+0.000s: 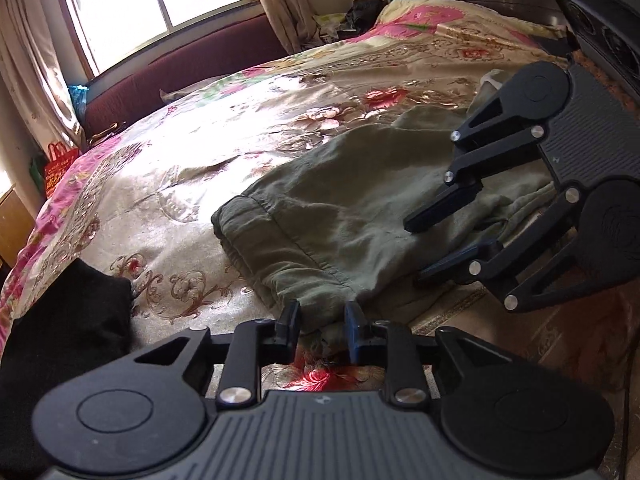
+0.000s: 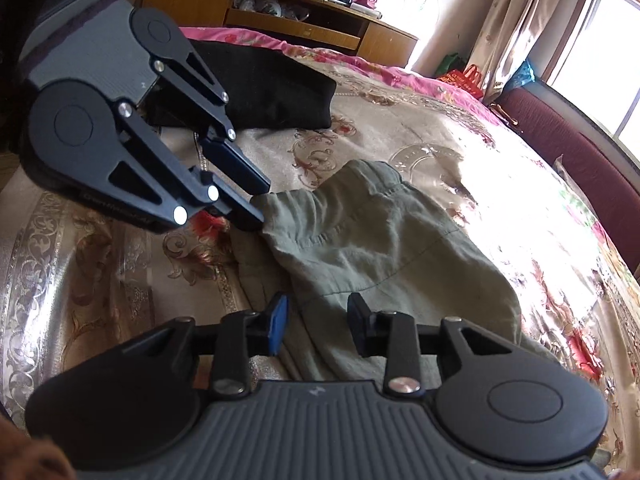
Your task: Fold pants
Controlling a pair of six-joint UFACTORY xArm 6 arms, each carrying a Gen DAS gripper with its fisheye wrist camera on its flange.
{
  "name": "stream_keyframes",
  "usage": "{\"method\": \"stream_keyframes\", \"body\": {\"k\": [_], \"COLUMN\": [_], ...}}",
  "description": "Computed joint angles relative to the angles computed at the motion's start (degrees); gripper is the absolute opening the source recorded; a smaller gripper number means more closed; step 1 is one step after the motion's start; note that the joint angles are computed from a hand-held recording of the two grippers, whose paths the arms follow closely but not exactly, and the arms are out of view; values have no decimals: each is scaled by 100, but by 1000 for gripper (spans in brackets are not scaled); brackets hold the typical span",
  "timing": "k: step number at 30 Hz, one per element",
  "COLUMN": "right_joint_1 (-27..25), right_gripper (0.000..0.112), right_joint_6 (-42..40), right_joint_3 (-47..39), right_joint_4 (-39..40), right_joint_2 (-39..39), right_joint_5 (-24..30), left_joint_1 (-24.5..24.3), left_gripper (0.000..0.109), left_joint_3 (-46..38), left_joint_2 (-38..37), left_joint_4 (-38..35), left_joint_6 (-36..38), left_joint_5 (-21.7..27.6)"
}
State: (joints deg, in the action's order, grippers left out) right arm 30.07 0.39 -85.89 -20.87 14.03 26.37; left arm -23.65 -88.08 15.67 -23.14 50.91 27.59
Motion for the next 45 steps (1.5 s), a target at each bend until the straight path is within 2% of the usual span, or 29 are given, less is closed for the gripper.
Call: {"method": "stream_keyframes", "body": {"k": [1,3,4,5,7,10,13,14,16,17,19,20,21,22,24,27,30,34,37,39,43,45], "right_joint_1": [-6,-21,-32,-38,-47,-8,84,103,130,120,57,-1,-56,-135,-338,-756,-1365,-2330,-3132,-3580,-4190,-4347], "right_gripper": [33,29,19,13,5,4,4,4,14,16,19,24,35,39,39,39,40,42,42,42,43,43], "right_joint_6": [32,-35,-142,-201,-264,-408,-501,-482,-448,-378,-418,-359,-228,34,680,2087,3549,4935,5707,6057,6458,6618], "right_joint_3": [-53,-240,-378,-501,-591,-470,-212,-163,-319,-328,-270,-131,-11,169,563,1117,1586,1979,2566,2873,3152,2956], "right_joint_4": [-114,-14,240,406,663,1061,1107,1008,859,874,1271,1447,1477,1382,1097,255,-772,-1075,-720,-537,-495,-693], "right_joint_2": [57,196,274,334,330,115,-62,-45,171,194,62,-91,-229,-429,-846,-1446,-1980,-2364,-2757,-2941,-3050,-2869], "right_joint_5": [11,126,260,378,474,444,245,207,515,523,457,324,244,156,24,99,572,1209,866,547,-186,-173], "left_joint_1": [-24,-67,-73,-73,-78,-64,-31,-25,-23,-26,-43,-42,-29,-15,-13,-110,-354,-797,-1140,-1334,-1629,-1737], "left_gripper": [49,49,48,38,36,34,33,33,34,35,35,35,35,35,35,35,35,35,36,36,36,38], "left_joint_3": [27,43,-44,-124,-201,-33,180,221,303,303,398,386,349,300,247,143,-147,-984,-1728,-2216,-3391,-3909], "left_joint_2": [8,76,165,224,261,47,-188,-196,-139,-123,-191,-216,-242,-261,-288,-319,-185,396,960,1337,2124,2466], "left_joint_4": [-15,154,426,534,620,400,419,629,1192,1328,1504,1483,1399,1367,1471,1402,843,-115,-633,-735,-850,-836], "left_joint_6": [121,101,-148,-266,-367,-231,-334,-481,-802,-858,-911,-918,-923,-999,-1211,-1306,-939,-424,-114,-15,-163,-227], "left_joint_5": [-66,-257,-266,-227,-217,-282,-218,-186,-163,-93,-168,-147,-95,-44,-62,-131,-80,294,709,915,1496,1659]}}
